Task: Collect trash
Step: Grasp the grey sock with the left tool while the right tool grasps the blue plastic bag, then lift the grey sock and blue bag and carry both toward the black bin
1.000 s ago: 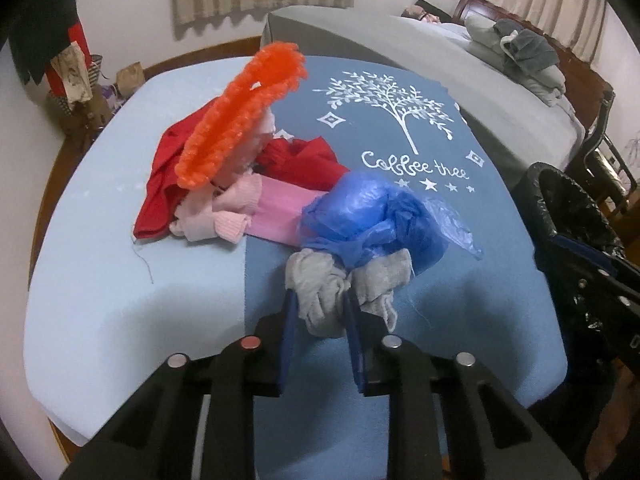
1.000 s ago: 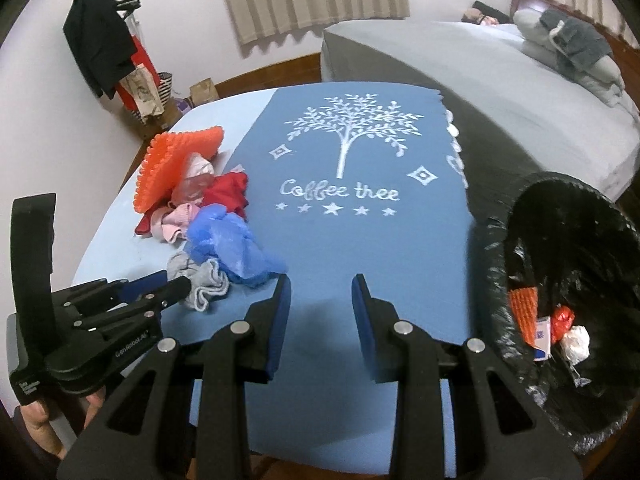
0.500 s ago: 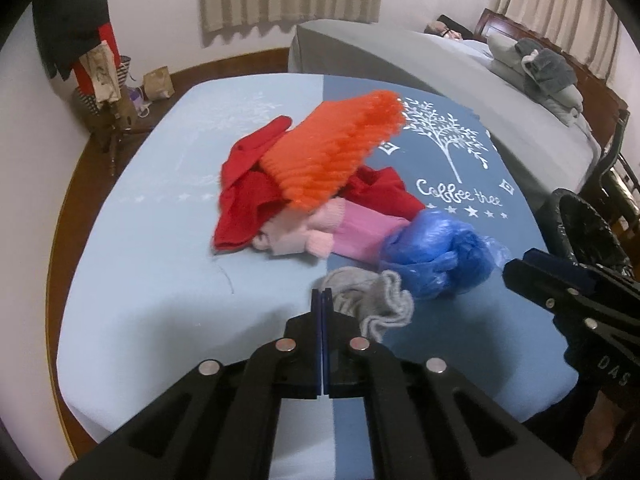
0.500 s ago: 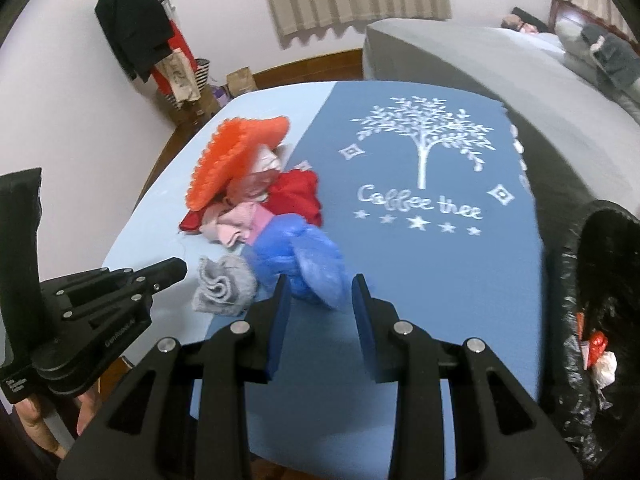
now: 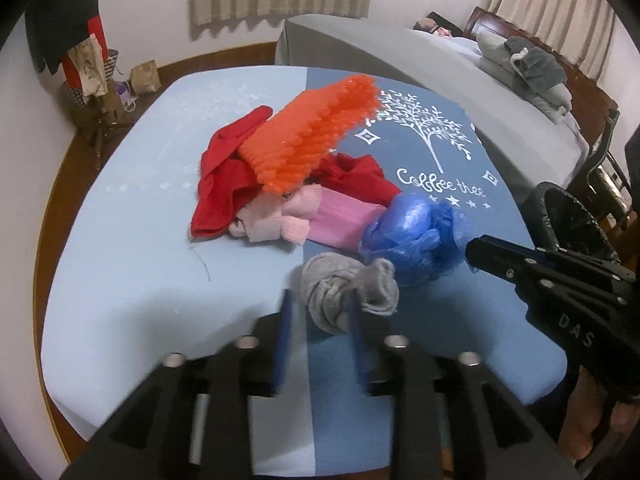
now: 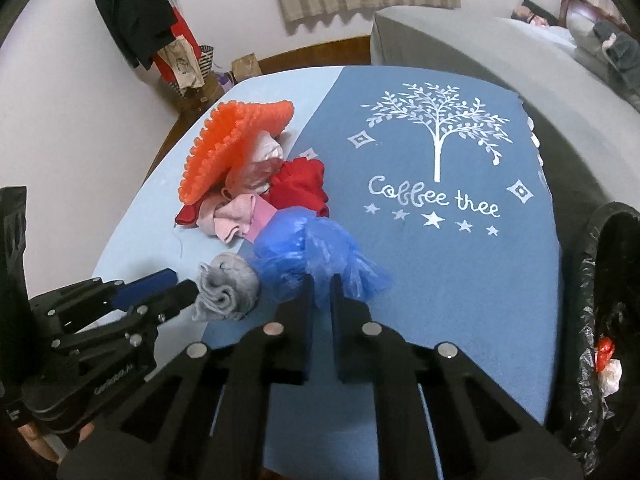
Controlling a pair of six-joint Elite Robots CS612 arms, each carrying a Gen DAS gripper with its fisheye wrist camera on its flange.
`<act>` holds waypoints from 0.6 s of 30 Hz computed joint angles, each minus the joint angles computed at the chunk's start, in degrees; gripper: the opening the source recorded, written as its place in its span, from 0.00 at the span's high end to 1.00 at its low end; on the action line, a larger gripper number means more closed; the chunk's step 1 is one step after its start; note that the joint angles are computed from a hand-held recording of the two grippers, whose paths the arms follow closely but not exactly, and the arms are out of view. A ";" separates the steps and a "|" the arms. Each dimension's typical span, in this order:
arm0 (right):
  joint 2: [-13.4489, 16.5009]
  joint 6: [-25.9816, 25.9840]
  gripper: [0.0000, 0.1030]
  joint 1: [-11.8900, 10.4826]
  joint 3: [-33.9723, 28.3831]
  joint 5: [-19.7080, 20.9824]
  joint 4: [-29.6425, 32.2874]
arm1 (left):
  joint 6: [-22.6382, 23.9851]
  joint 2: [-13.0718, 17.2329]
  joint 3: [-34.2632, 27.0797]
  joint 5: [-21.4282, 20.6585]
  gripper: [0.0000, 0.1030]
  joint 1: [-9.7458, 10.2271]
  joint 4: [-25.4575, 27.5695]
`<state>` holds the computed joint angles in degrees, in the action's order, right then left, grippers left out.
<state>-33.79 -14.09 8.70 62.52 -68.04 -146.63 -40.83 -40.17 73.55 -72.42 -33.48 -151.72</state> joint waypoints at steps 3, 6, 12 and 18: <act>-0.12 0.00 0.97 -0.32 0.21 0.44 0.15 | 0.79 0.13 -0.06 1.36 0.39 -0.46 -0.44; -0.15 0.37 0.97 -0.54 0.34 0.58 0.15 | 0.85 1.11 -1.46 -0.53 0.39 -0.19 0.52; -0.60 0.79 0.97 -0.92 0.97 0.65 -0.34 | 1.61 1.56 -2.07 -2.50 0.39 -0.34 0.08; -0.58 1.20 0.97 -1.16 0.81 0.54 -0.20 | 1.36 2.84 -3.81 -3.61 0.53 -0.21 1.81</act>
<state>-34.37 -12.89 7.54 63.32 -67.50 -146.83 -39.47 -37.33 69.74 -76.03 -33.69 -149.91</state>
